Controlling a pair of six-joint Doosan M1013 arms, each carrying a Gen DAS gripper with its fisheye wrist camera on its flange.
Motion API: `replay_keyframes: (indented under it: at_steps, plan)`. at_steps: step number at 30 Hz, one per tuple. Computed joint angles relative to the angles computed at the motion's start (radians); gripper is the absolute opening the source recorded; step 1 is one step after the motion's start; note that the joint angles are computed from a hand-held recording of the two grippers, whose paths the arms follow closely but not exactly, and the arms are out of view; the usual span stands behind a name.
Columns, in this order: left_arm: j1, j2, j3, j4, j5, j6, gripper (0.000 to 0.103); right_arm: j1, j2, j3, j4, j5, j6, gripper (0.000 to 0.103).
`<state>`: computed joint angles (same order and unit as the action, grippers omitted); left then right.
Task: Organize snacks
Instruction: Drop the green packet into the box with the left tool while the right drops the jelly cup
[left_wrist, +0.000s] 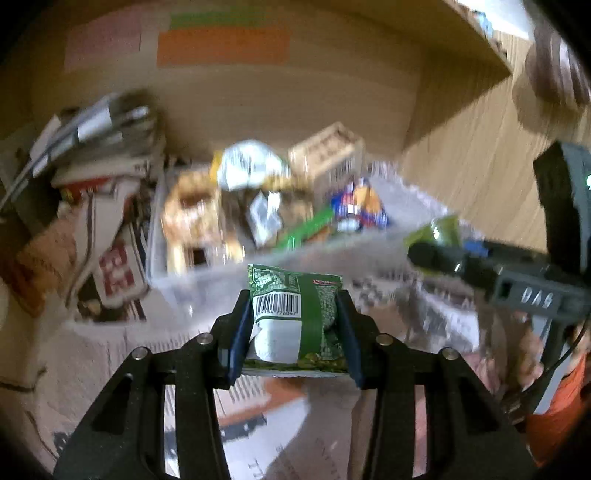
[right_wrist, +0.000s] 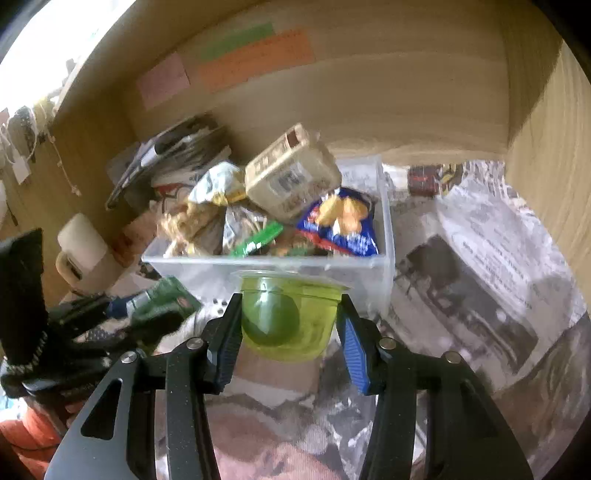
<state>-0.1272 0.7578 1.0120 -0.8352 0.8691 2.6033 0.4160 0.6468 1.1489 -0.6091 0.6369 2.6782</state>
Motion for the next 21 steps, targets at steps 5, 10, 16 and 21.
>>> replay_keyframes:
  at_steps: [5,10,16,21]
  plan:
    - [-0.009,0.015,-0.056,-0.042,-0.019,0.009,0.044,-0.003,0.009,-0.026,-0.034,-0.006,0.009,0.045]
    - [-0.021,0.043,-0.109,-0.028,-0.030,-0.014,0.044,-0.014,0.033,-0.073,-0.029,0.004,-0.018,0.045]
    - [-0.032,0.101,-0.199,0.036,-0.024,-0.116,0.044,-0.029,0.072,-0.140,0.024,0.039,-0.089,0.045]
    - [-0.036,0.132,-0.247,0.073,-0.016,-0.159,0.044,-0.038,0.095,-0.175,0.078,0.060,-0.144,0.046]
